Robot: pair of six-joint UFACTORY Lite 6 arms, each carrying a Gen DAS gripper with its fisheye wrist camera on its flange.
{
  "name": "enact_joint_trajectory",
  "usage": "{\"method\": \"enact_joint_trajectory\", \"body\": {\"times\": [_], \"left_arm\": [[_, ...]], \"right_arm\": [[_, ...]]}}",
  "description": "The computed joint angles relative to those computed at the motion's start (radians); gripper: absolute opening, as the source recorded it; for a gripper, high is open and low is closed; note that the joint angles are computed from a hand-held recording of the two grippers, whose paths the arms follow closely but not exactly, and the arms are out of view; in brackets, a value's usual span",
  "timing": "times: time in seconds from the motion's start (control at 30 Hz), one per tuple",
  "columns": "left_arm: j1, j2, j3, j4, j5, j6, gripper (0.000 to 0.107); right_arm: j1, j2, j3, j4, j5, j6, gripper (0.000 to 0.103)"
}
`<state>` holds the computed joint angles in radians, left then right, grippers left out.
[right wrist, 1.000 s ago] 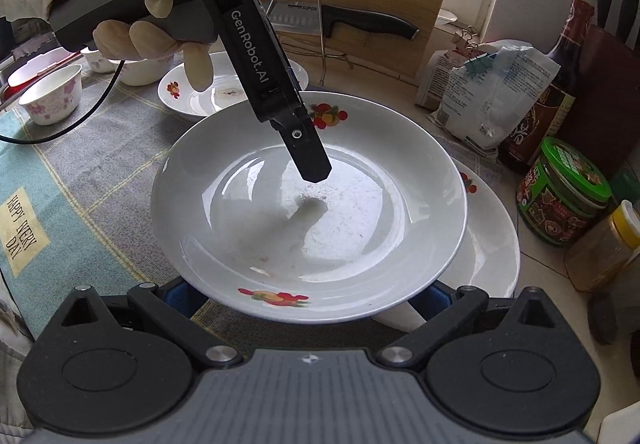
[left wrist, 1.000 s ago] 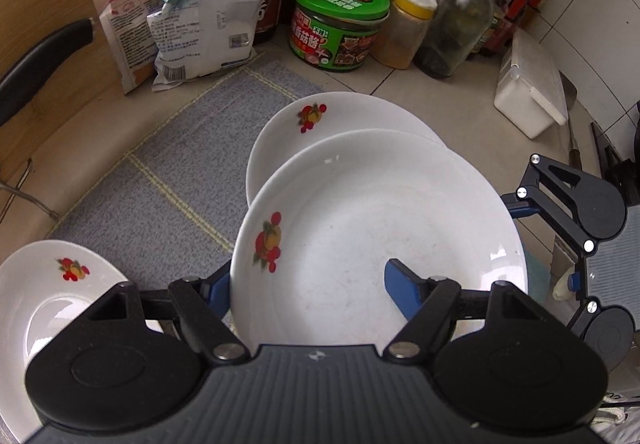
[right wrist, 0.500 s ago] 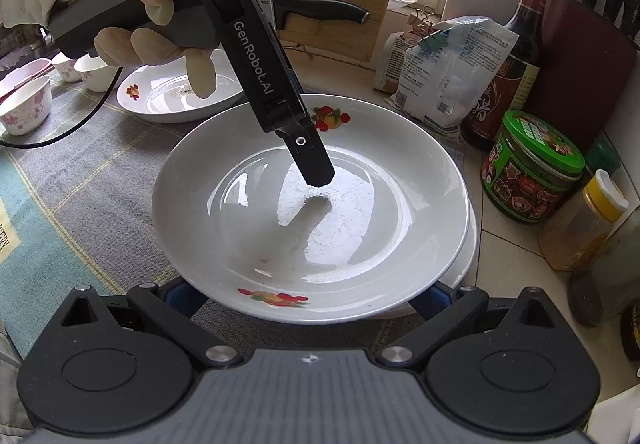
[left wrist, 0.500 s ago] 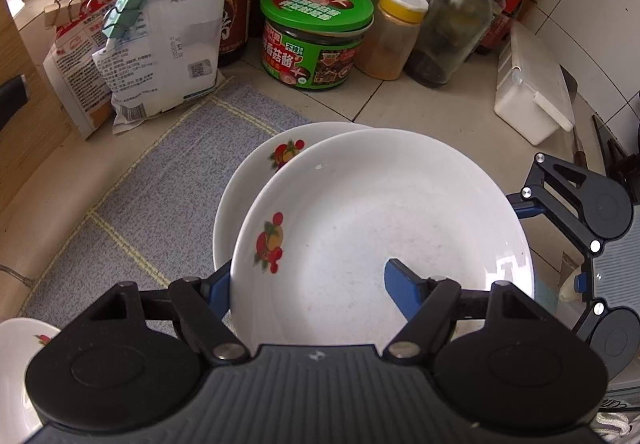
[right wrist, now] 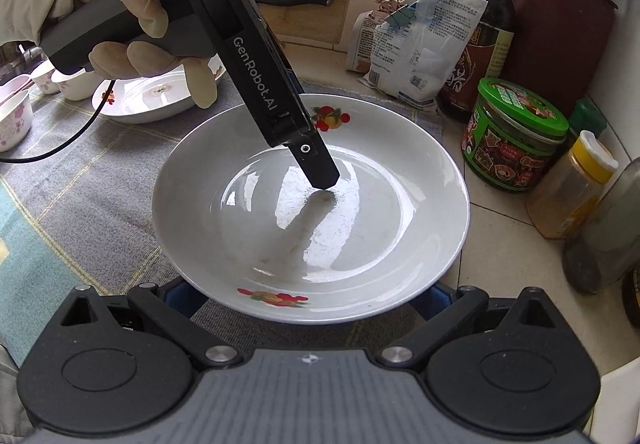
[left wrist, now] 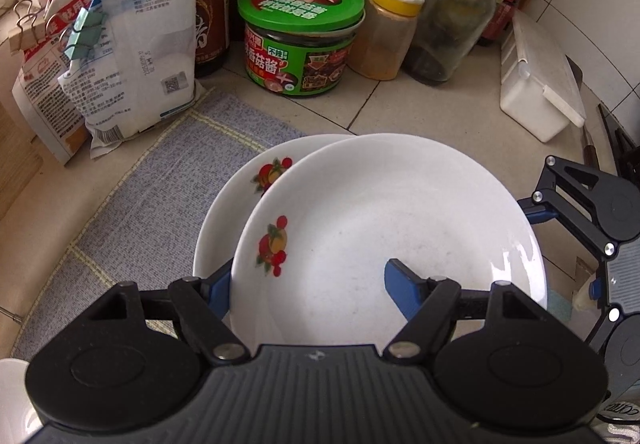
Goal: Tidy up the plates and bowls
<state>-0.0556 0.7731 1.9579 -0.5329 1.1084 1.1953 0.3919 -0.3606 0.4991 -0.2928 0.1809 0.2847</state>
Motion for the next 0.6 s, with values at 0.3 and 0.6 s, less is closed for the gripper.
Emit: {"method": "enact_joint_trajectory", "body": {"times": [0.3,0.6], "left_arm": [[-0.016,0.051,0.063,0.023,0.006,-0.039,0.075],[-0.026,0.070,0.094,0.036,0.013,-0.051,0.077]], "right_arm": [[-0.010,0.035,0.044,0.081,0.046,-0.015,0.103],[-0.006,0.055,0.070,0.090,0.077,-0.007,0.103]]}}
